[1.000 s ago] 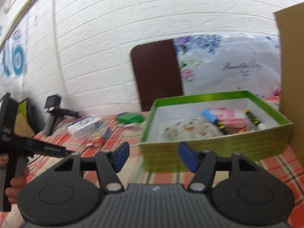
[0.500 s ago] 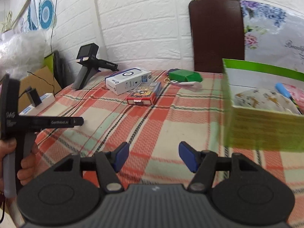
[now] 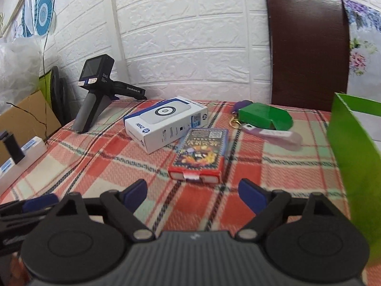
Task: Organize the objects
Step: 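Move the right gripper to the red-and-blue card deck box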
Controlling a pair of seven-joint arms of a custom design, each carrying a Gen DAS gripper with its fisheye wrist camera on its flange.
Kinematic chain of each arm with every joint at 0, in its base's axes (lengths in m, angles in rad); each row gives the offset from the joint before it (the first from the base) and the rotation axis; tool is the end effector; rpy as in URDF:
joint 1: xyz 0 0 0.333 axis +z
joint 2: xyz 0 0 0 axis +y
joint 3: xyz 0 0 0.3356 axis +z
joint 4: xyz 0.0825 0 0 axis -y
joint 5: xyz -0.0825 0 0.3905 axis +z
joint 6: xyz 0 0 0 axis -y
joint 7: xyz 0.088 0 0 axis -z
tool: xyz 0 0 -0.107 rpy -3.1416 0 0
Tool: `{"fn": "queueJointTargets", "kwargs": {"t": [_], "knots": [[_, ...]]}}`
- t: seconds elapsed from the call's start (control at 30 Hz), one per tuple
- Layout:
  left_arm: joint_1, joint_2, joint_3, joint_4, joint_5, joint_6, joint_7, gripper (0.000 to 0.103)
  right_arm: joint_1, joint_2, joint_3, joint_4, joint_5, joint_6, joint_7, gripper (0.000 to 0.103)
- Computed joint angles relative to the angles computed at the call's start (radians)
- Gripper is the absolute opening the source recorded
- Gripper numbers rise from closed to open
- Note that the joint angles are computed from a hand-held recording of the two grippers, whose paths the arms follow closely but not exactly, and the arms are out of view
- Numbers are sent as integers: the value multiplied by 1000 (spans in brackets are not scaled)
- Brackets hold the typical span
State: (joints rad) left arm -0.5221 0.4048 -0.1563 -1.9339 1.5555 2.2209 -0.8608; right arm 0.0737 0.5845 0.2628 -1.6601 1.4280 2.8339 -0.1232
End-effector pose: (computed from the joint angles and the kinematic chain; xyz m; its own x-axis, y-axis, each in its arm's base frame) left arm 0.5243 -0.3735 0.3040 0.4815 -0.8493 0.2165 -0.3302 -0.4046 -0.8528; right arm 0.6994 0.1606 0.3179 0.6422 -0.7582 -0.1129 -0.4957 -0.2984 -0.8156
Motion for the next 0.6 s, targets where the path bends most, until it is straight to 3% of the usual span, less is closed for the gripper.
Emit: {"fn": "queueJointTargets", "kwargs": {"t": [0.1,0.17,0.2,0.23,0.33,0.4,0.6], "knots": [[5,-2,3,-5,12,11,-32,65,62,79,-12,100,-69,89,41,94],[8,-2,3,-5,18,18,-45,65,110,116,-60,134,-206,105,190,76],[10,-2,4,-7,23,21,-53,65,83,112,-40,131,-200,83,190,66],[11,-5,4,-10,28,24,-62,65,70,100,-32,114,-217,79,184,63],[13,-6,2,-12,29,24,-64,65,-36,38,63,5,-153,89,25,62],[14,-4,0,-10,23,23,-54,65,-98,-36,94,-103,-68,65,-93,62],[9,18,-2,30,-44,9,67,68,-207,-290,47,-427,212,-66,-435,63]]}}
